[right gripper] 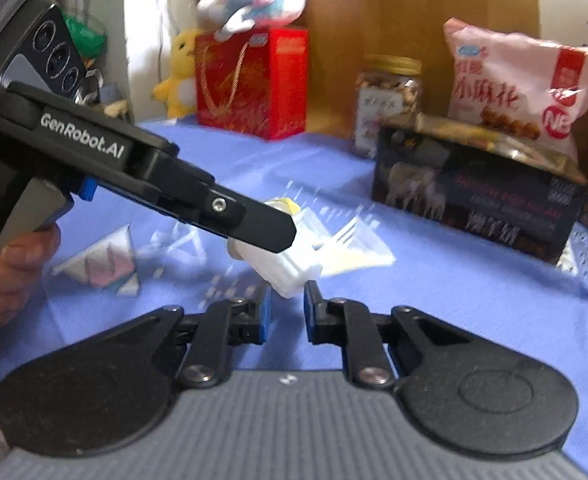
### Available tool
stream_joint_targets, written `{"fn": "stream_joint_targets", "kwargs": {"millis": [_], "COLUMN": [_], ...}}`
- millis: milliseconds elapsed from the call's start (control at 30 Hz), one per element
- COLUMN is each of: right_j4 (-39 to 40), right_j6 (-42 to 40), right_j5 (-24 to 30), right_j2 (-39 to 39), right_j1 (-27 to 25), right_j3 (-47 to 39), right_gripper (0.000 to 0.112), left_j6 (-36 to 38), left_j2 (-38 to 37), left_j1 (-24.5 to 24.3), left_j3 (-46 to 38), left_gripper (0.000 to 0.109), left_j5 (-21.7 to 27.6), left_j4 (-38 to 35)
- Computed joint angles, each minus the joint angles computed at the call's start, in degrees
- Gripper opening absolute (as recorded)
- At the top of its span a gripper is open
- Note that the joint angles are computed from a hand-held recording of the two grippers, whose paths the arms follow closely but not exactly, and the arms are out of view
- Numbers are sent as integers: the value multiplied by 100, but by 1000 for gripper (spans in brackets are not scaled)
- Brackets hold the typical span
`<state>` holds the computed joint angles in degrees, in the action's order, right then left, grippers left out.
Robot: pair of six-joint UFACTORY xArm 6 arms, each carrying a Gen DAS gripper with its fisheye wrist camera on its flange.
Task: Organize snacks
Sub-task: 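Carry the white cup into the tin box and open the right tool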
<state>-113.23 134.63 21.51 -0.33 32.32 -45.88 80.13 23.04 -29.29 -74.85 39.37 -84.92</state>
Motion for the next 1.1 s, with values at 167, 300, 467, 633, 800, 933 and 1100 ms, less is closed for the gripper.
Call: {"fn": "stream_joint_targets", "kwargs": {"millis": [167, 300, 467, 633, 800, 933, 1100], "right_j4": [-86, -256, -481, -413, -418, -270, 130], "right_j6": [-181, -167, 21, -23, 167, 430, 855], "right_j5": [600, 832, 1091, 1293, 1445, 1505, 1887], "right_j2": [-217, -252, -24, 214, 16, -281, -752], "right_j1": [-188, -601, -1120, -1316, -1171, -998, -532], "right_j3": [26, -32, -204, -338, -69, 207, 707], "right_gripper": [20, 20, 19, 21, 21, 21, 30], "left_j6": [302, 401, -526, -1625, -1236, -1010, -376], "left_j2": [337, 981, 2178, 2977, 2605, 1989, 1194], "left_j1": [-271, -524, -807, -892, -853, -850, -1059], "left_j3": [-900, -2014, -3738, -4784, -4222, -3368, -2215], "left_gripper": [51, 51, 51, 51, 52, 54, 55], "left_j5": [-243, -396, -629, -699, -823, -1164, -2083], "left_j4": [-87, -151, 564, 1403, 1007, 744, 494]}}
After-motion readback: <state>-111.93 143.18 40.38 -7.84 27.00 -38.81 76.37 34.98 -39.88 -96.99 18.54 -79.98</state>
